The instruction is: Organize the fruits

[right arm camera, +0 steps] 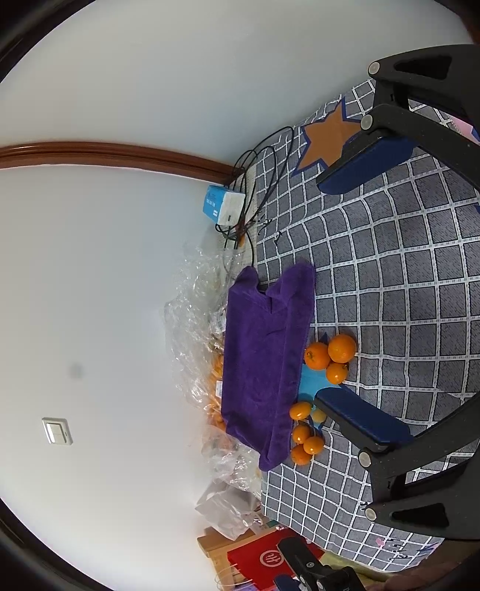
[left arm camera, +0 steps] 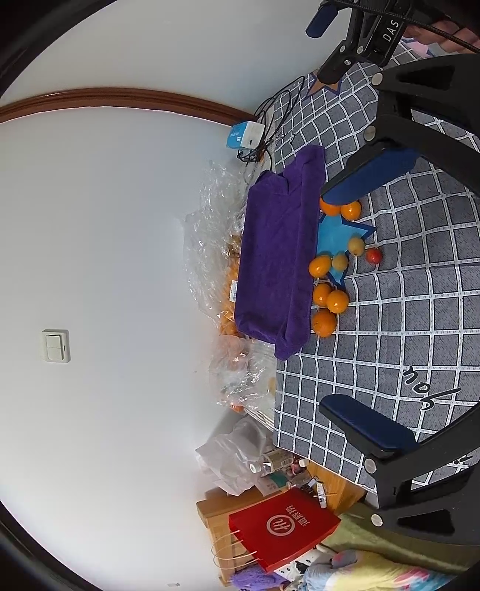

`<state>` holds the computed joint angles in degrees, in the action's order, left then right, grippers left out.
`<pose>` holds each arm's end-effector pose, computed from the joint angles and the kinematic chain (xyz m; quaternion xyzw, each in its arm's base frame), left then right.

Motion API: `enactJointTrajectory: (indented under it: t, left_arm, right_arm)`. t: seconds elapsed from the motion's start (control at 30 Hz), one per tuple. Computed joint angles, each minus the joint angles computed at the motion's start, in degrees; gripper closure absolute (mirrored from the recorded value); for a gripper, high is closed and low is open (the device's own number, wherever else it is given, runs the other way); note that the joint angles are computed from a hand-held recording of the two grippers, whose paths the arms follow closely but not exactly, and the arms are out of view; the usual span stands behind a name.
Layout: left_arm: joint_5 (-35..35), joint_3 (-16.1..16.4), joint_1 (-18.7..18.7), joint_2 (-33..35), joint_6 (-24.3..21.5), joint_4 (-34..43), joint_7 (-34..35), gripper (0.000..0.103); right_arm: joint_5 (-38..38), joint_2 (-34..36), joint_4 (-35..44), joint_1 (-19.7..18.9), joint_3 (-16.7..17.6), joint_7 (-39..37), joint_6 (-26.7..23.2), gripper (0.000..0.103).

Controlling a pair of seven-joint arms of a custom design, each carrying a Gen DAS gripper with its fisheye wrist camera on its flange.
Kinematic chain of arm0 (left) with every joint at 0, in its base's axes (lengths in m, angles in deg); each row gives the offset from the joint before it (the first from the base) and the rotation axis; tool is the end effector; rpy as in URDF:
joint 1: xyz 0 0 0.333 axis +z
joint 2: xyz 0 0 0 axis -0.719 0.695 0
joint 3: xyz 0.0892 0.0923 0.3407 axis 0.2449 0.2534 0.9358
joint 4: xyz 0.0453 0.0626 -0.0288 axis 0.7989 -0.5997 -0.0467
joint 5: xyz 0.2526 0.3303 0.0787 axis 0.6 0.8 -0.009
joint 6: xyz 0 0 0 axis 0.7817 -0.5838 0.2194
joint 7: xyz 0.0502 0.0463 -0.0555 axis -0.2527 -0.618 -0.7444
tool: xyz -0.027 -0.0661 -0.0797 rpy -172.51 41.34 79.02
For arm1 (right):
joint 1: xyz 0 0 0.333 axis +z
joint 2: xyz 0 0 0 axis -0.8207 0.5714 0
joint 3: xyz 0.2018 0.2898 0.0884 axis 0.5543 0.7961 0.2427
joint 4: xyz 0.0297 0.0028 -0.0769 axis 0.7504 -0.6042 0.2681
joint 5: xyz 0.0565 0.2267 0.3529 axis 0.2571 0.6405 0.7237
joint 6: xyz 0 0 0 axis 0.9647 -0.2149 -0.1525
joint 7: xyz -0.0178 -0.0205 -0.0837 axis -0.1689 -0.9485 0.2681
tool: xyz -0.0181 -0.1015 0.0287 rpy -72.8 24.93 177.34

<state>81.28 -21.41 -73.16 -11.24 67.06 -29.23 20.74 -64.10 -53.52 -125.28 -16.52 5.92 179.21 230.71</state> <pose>0.5478 -0.3952 0.5631 -0.7479 0.4478 -0.2594 0.4157 0.6432 0.4120 0.5510 -0.7291 0.4924 -0.2802 0.3840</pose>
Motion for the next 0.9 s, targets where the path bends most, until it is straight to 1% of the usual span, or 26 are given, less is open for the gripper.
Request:
enactJointTrajectory:
  t: [0.9]
  left_arm:
    - [0.17, -0.22, 0.19, -0.60, 0.30, -0.71, -1.22, 0.000]
  right_arm:
    - [-0.36, -0.17, -0.38, 0.73, -0.45, 0.02, 0.85, 0.000]
